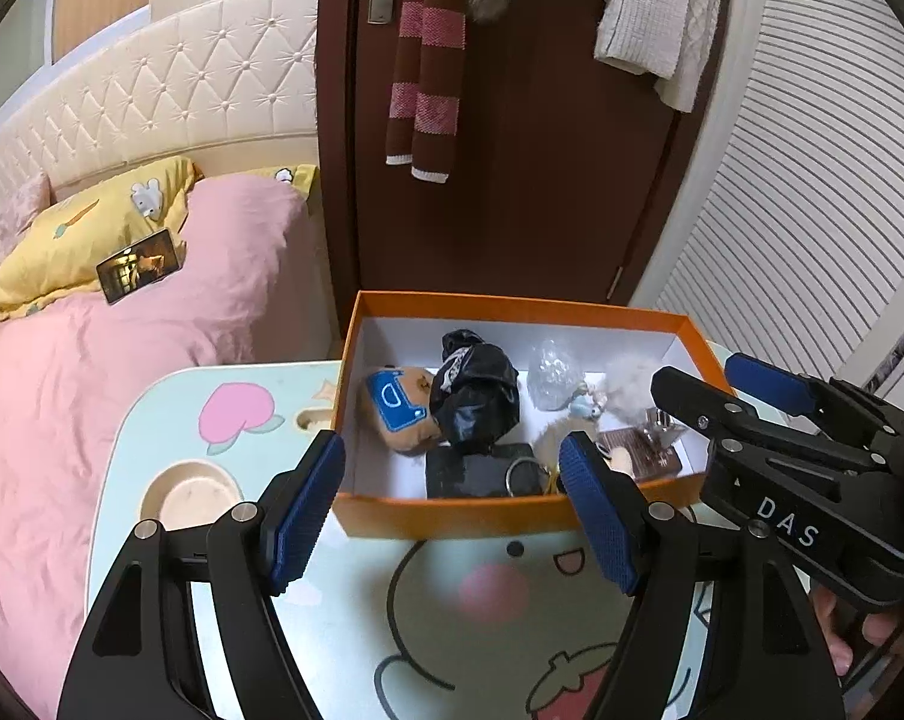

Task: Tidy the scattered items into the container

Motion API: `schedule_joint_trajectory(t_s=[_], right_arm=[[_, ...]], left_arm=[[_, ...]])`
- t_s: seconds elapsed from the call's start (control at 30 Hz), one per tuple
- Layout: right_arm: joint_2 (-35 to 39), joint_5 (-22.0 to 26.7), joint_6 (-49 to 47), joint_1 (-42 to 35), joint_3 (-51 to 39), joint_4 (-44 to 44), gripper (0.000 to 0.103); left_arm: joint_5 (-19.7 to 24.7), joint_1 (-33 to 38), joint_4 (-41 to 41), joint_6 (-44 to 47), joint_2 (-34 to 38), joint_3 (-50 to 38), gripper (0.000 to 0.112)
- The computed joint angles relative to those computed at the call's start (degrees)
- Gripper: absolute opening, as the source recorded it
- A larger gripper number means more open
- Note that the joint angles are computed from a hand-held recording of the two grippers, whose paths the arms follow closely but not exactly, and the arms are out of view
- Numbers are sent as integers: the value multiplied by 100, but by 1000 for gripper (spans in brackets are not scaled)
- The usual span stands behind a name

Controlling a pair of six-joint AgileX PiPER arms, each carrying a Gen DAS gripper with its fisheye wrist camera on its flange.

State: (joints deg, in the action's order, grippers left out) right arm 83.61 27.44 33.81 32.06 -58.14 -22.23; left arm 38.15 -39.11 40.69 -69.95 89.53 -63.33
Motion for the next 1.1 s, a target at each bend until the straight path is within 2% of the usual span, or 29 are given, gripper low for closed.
schedule_joint_trajectory(t_s=[0.6, 1.1], right_arm=[[-409, 244, 543, 530, 352, -362, 60], [-520, 330, 638, 590, 559, -344, 60]], left_arm=[[174, -404, 191, -603, -591, 625, 74], [302, -589, 136, -761, -609, 800, 74]])
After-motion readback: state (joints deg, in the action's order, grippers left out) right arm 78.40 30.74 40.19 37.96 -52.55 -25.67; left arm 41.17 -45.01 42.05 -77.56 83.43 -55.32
